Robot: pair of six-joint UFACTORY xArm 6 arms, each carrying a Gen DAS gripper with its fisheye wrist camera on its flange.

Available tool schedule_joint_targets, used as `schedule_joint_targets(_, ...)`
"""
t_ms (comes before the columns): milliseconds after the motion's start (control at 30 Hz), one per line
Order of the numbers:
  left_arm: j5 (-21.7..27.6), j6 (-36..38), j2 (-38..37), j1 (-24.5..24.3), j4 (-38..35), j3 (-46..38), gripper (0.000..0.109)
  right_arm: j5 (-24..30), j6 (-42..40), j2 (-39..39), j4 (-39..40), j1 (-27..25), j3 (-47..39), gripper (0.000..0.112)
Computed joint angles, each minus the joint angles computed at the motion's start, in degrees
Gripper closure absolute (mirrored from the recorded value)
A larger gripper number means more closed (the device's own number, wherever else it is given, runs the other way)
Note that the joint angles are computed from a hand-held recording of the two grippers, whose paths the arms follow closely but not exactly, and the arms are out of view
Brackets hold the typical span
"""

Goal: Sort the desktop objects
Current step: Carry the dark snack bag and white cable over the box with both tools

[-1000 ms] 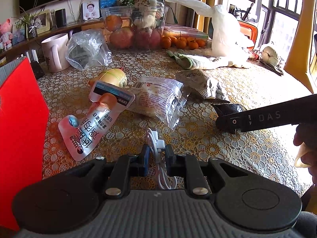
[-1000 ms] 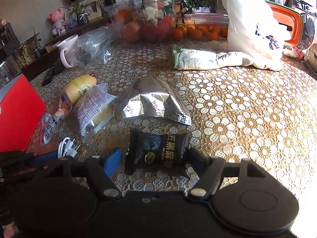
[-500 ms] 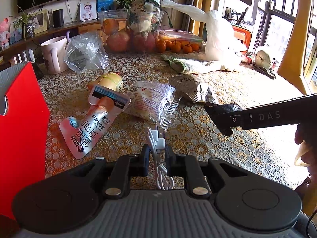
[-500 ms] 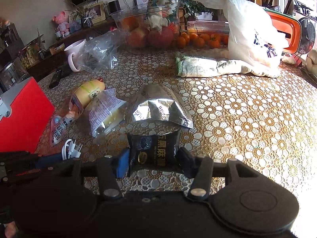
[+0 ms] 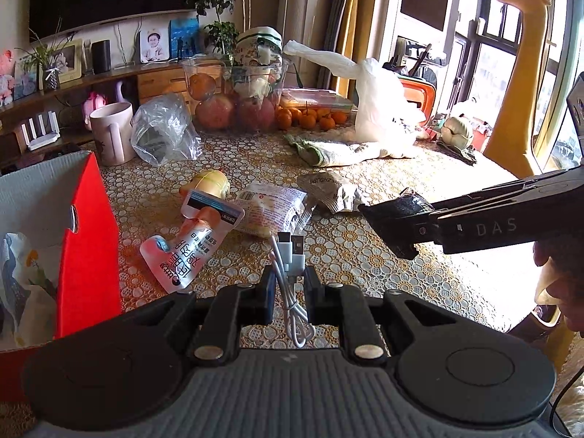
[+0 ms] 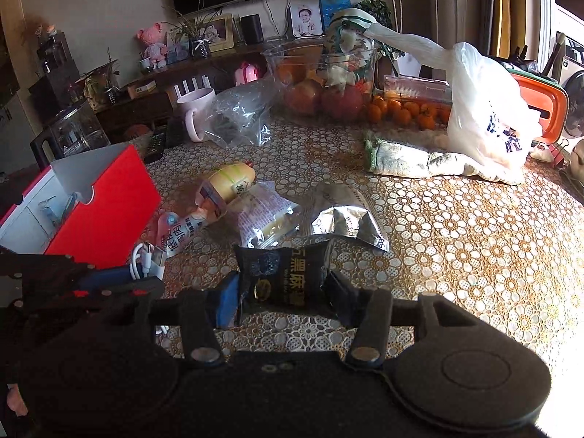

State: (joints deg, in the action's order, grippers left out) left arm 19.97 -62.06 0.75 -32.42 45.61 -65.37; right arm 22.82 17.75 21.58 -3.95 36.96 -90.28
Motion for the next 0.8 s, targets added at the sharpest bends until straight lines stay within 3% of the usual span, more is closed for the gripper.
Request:
schedule_joint_targets(500,2.92,5.84,-18.24,2.07,-8.81,12.90,0.094,4.79,-9.39,-1.11,7.14,5.98,-5.35,0.060)
schedule_joint_targets(800,8.67,10.04,-29.39,5.66,-11.08,18.43,0.094,7.89,-15.61,3.22,11.21,8.66,-14.09,0.060)
